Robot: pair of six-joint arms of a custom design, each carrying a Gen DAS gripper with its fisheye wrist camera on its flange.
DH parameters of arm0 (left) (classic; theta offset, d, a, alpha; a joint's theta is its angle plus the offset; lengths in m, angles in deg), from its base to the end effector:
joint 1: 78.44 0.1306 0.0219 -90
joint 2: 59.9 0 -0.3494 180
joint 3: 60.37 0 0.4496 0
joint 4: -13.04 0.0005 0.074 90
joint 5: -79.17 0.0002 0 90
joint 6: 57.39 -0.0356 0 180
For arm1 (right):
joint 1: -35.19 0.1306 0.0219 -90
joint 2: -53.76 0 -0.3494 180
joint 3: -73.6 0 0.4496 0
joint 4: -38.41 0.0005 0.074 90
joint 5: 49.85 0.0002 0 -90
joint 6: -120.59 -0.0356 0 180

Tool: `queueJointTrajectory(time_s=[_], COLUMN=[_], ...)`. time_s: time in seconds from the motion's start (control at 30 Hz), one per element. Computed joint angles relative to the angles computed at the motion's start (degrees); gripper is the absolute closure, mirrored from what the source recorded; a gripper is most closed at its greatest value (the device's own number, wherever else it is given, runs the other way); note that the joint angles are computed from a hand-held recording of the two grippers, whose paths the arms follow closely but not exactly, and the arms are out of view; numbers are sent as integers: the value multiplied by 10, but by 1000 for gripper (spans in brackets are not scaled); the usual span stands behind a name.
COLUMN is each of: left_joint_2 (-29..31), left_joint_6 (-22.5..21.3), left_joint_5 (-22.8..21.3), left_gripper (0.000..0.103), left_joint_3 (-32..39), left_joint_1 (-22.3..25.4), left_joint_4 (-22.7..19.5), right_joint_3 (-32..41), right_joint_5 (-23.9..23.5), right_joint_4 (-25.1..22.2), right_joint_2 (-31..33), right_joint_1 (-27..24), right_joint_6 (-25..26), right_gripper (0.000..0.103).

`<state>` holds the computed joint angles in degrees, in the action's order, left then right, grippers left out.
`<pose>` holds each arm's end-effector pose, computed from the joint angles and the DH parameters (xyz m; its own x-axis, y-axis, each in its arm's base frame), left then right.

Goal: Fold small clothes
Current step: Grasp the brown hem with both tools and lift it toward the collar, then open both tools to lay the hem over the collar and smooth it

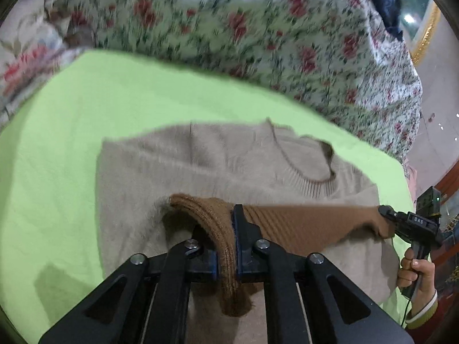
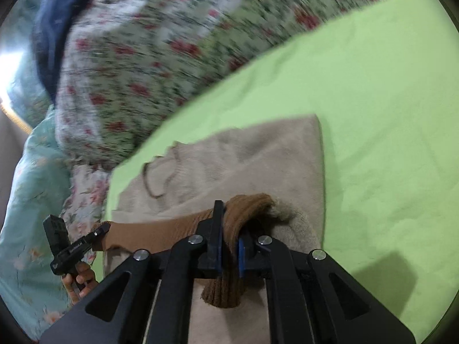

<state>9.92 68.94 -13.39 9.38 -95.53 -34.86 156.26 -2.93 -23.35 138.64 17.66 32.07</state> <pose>0.4058 -0.1236 0.3765 -0.7290 -0.3951 -0.5590 -0.2071 0.9057 -0.3699 0.4684 -0.1230 0.3712 -0.8549 0.2503 -0.4544 -0.0878 0.7935 0.6023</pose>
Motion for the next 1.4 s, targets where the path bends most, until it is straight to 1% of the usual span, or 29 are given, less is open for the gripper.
queueJointTrajectory(time_s=[0.03, 0.07, 0.1, 0.13, 0.2, 0.27, 0.3, 0.33, 0.43, 0.53, 0.6, 0.63, 0.7, 0.73, 0.77, 0.8, 0.83, 0.87, 0.9, 0.93, 0.97, 1.03, 1.1, 1.17, 1.2, 1.23, 1.27, 1.33, 1.4], left_joint_2=[-9, -27, -44, -62, -89, -88, -74, -56, -4, 31, 37, 47, 57, 64, 80, 90, 100, 108, 112, 111, 103, 83, 49, 19, -7, -31, -60, -117, -175], left_joint_6=[5, 12, 15, 17, 20, 15, 11, 3, -24, -54, -74, -90, -108, -114, -117, -116, -109, -97, -87, -77, -61, -39, -39, -31, -18, -5, 10, 46, 95], left_joint_5=[10, 18, 20, 19, 18, 33, 38, 42, 60, 80, 85, 94, 97, 87, 71, 85, 102, 85, 63, 59, 69, 66, 46, 25, 12, 4, -5, -22, -42], left_gripper=[82, 72, 66, 63, 56, 56, 56, 56, 56, 56, 64, 66, 73, 73, 80, 92, 99, 102, 102, 102, 102, 102, 99, 85, 80, 70, 68, 67, 60], left_joint_3=[-9, -25, -38, -49, -69, -73, -64, -55, -24, -3, 0, 10, 24, 31, 47, 55, 64, 74, 80, 81, 75, 60, 36, 14, -5, -23, -42, -78, -111], left_joint_1=[-1, -8, -16, -29, -64, -100, -112, -125, -140, -123, -108, -91, -61, -49, -29, -10, 11, 26, 35, 49, 66, 79, 78, 66, 56, 45, 33, -1, -45], left_joint_4=[4, 12, 19, 23, 32, 41, 39, 36, 32, 27, 18, 12, -2, -11, -20, -21, -20, -25, -28, -26, -17, -9, -12, -26, -30, -33, -37, -44, -52], right_joint_3=[-7, -14, -28, -39, -63, -77, -76, -70, -54, -32, -14, 0, 18, 28, 31, 38, 39, 39, 45, 47, 46, 42, 34, 17, 4, -10, -22, -47, -74], right_joint_5=[0, -2, -7, -8, -16, -61, -78, -80, -37, -1, 29, 56, 86, 111, 125, 139, 168, 201, 212, 207, 218, 236, 199, 177, 167, 152, 140, 122, 107], right_joint_4=[3, 8, 21, 32, 48, 29, -3, -44, -124, -163, -175, -168, -149, -112, -89, -58, -15, 21, 52, 73, 89, 113, 118, 113, 109, 102, 93, 68, 47], right_joint_2=[-7, -16, -38, -55, -97, -127, -132, -131, -110, -71, -40, -19, 6, 19, 21, 28, 31, 33, 40, 43, 40, 30, 13, -14, -31, -51, -67, -100, -133], right_joint_1=[-5, -10, -20, -25, -36, -35, -25, -6, 58, 103, 118, 125, 128, 129, 129, 128, 128, 127, 119, 110, 103, 91, 72, 59, 55, 47, 45, 47, 46], right_joint_6=[-8, -11, -14, -15, -6, 44, 88, 142, 240, 301, 318, 317, 309, 287, 273, 253, 226, 199, 161, 126, 96, 54, 26, 18, 19, 23, 26, 33, 41], right_gripper=[80, 74, 61, 49, 42, 42, 42, 42, 42, 41, 41, 41, 41, 41, 41, 41, 41, 41, 42, 42, 42, 42, 41, 41, 41, 40, 38, 35, 35])
